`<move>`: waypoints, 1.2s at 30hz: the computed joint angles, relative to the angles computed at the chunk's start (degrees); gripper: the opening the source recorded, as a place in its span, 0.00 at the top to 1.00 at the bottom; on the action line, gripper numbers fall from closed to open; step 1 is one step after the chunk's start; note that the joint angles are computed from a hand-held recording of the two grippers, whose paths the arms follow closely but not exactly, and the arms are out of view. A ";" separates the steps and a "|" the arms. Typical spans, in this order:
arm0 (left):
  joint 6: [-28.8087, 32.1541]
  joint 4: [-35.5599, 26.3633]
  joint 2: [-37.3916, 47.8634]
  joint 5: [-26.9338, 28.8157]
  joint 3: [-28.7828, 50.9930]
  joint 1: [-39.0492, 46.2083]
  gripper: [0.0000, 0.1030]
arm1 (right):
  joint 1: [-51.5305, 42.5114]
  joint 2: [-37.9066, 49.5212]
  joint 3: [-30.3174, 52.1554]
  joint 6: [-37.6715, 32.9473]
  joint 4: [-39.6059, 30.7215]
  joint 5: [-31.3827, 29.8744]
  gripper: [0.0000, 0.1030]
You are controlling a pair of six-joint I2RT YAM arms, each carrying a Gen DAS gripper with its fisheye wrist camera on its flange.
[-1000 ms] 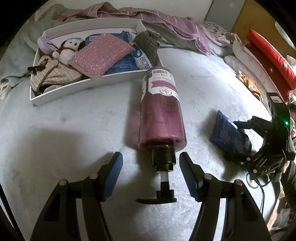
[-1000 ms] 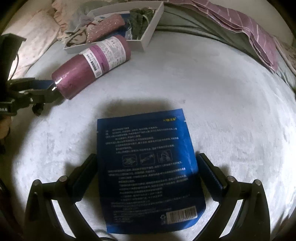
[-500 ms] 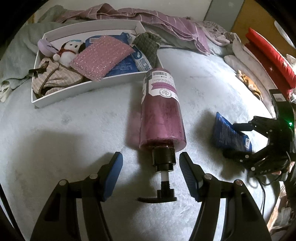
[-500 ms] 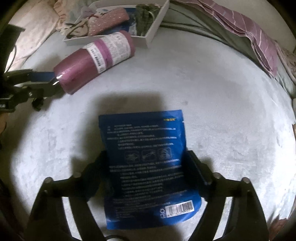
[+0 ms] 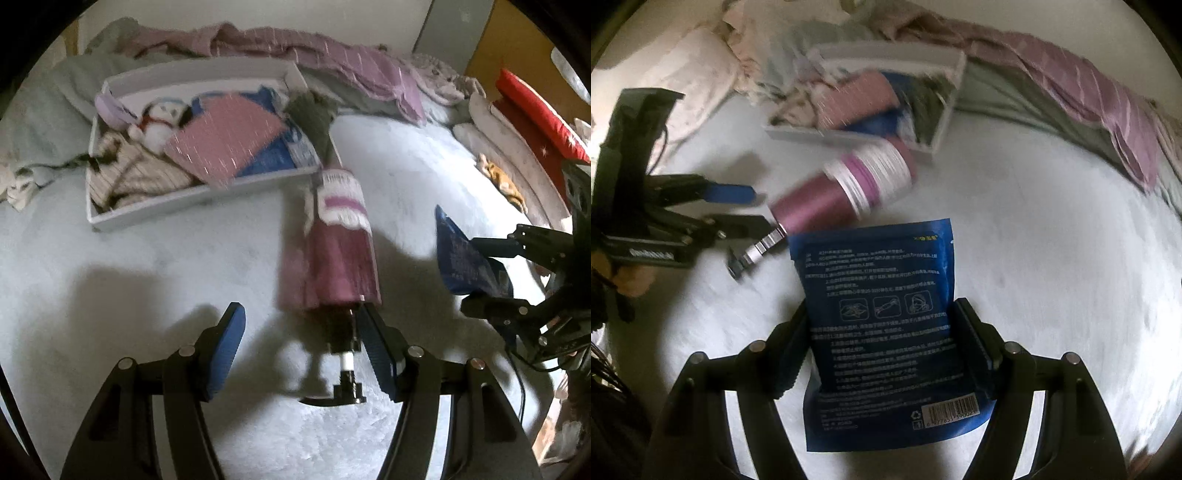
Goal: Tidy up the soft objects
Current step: 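Carry the blue packet into the tray and open the right gripper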
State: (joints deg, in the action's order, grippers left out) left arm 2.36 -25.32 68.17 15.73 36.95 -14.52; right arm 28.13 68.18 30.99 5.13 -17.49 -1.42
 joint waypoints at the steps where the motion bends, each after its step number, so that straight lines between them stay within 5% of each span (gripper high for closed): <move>1: 0.42 -0.51 -0.49 0.53 0.74 0.98 0.38 | 0.07 0.82 1.11 -0.01 0.35 -0.12 0.28; 12: 4.36 1.44 4.82 3.77 8.51 11.78 0.40 | -1.66 21.96 22.85 8.57 9.92 -3.69 0.28; 17: 4.70 3.16 12.05 6.06 15.01 13.70 0.73 | -4.06 34.69 37.63 12.77 10.07 -5.86 0.27; 20: 3.77 4.15 16.08 9.41 18.85 14.31 0.83 | -5.26 43.30 49.05 15.04 5.92 -7.24 0.27; 28: -2.46 9.93 25.47 18.65 26.65 14.96 0.86 | -4.60 62.13 74.96 22.68 -8.13 -6.49 0.26; 31: -4.23 10.04 31.07 16.65 31.99 13.79 0.88 | -4.12 68.02 84.50 21.29 -15.45 -7.04 0.26; 36: -5.05 8.28 39.90 9.52 40.26 10.04 0.95 | -4.77 68.65 85.93 20.66 -15.66 -13.05 0.25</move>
State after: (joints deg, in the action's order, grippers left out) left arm -2.69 -17.04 108.07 25.25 77.20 -4.48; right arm 23.36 136.83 116.92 25.79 -33.15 -14.47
